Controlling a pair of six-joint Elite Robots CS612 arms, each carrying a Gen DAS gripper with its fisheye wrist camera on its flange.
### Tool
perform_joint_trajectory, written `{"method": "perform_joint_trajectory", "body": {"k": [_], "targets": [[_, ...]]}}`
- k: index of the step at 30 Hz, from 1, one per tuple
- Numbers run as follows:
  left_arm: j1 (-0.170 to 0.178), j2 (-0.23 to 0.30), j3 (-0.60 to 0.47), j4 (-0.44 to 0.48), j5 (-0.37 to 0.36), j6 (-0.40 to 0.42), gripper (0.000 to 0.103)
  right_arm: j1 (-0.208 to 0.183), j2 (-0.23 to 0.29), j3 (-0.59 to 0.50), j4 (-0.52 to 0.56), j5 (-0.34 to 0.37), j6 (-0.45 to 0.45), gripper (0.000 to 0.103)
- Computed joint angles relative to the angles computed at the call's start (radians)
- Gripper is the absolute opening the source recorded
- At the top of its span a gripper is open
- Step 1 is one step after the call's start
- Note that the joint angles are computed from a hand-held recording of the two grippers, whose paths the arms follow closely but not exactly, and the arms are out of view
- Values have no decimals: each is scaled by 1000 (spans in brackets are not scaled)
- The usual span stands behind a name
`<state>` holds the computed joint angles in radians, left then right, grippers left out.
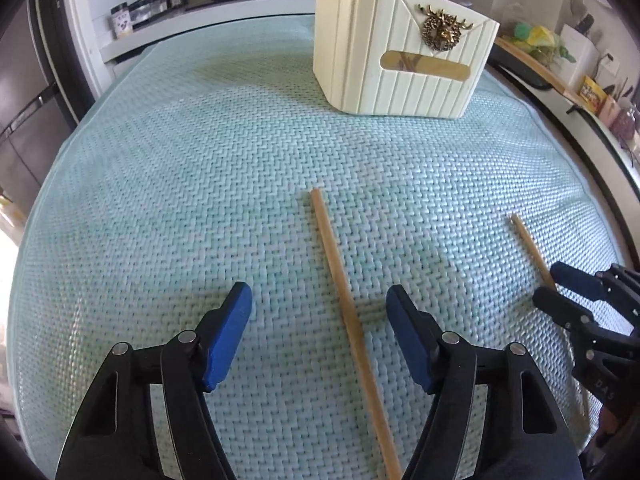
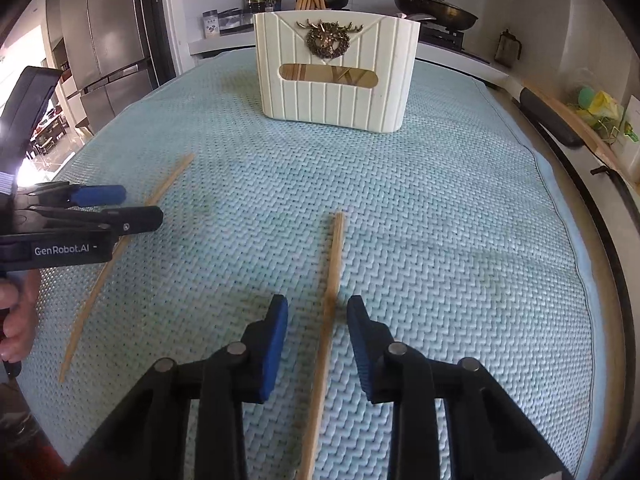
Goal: Organize utensils
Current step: 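Close the right tool on a chopstick while the left tool grasps the other chopstick, then lift and carry both chopsticks upright over the cream holder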
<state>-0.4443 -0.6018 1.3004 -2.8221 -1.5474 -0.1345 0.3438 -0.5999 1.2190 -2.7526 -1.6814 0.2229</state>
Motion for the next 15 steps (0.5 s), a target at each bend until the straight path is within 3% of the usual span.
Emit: {"method": "perform_joint_trajectory", "body": {"k": [1,7,11,15], "targets": [[0,5,-17,23,-1,9,71,-3,8,-19,17,7,-7,29],[-5,21,-69,83,-4,46,46,-16,43,-98,81,42,-19,10],[-4,27,-79,78,-16,39,12,-22,53,-117,86,59,-20,7],[9,35,-96,86,-74,12,5,-42,52,-105,46,131,29,7]]}}
